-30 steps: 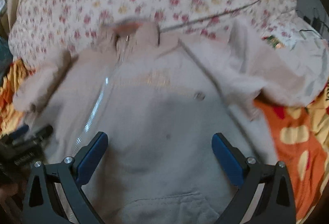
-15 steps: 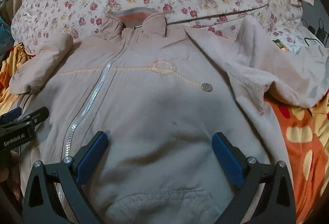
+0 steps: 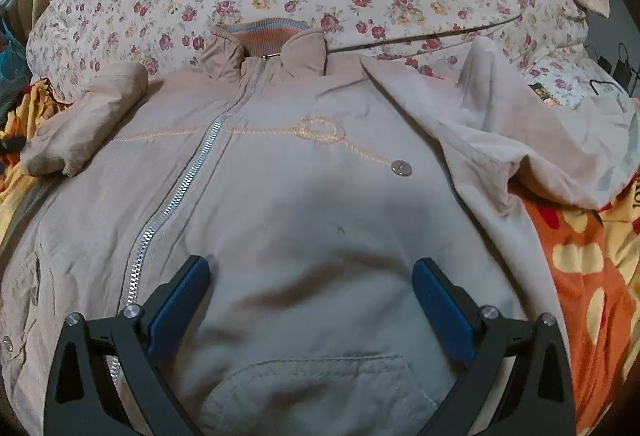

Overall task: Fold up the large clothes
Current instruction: 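Grasp the ribbed cuff of the sleeve with the left gripper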

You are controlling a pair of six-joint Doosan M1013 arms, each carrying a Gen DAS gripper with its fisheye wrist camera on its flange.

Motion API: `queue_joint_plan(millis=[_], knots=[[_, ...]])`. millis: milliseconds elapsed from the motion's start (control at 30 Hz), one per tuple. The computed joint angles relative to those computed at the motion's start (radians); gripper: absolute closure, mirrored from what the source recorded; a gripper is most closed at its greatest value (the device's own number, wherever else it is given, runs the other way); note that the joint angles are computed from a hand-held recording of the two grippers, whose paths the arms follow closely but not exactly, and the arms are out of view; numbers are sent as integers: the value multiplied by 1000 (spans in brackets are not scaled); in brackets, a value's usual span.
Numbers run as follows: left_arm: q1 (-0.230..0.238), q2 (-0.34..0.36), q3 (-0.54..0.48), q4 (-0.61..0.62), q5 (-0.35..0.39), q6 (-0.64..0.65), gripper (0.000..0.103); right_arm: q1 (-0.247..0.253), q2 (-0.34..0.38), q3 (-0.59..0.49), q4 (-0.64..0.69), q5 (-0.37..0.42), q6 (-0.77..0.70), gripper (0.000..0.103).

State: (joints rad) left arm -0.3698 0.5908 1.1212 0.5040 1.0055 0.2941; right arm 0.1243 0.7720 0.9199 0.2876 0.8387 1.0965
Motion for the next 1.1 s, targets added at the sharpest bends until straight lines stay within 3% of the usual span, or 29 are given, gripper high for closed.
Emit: queue_joint_plan(millis=[167, 267, 333, 400, 467, 600, 667, 767, 833, 933, 1033, 1100], knots=[[90, -61, 158, -56, -164, -78, 27, 2, 0, -1, -15, -3, 7, 0], [121, -52, 181, -148, -241, -43, 39, 4, 1, -2, -19, -5, 11, 0], [122, -39, 164, -122, -246, -57, 45, 3, 2, -4, -17, -3, 9, 0], [123, -24, 132, -113, -221, -42, 88, 3, 3, -6, -17, -1, 9, 0], [105, -22, 107, -9, -144, -102, 97, 2, 5, -10, -15, 4, 8, 0], [76, -69, 126, 249, -14, -318, 98, -3, 14, -42, -17, 56, 16, 0], [64, -94, 129, 359, 117, -418, 98, -11, 7, -42, -8, 63, 30, 0], [56, -113, 111, 439, 219, -431, 98, -33, -28, -1, 35, 16, 14, 0], [50, -105, 79, 451, 221, -376, 99, -48, -50, 24, 57, -10, -8, 0], [31, -59, -4, 438, 163, -264, 99, -70, -78, 57, 54, -58, -28, 0], [12, 34, -150, 363, 97, -119, 99, -93, -93, 72, 28, -78, -11, 0], [-7, 107, -264, 313, 89, -27, 99, -110, -101, 77, 24, -86, 10, 0]])
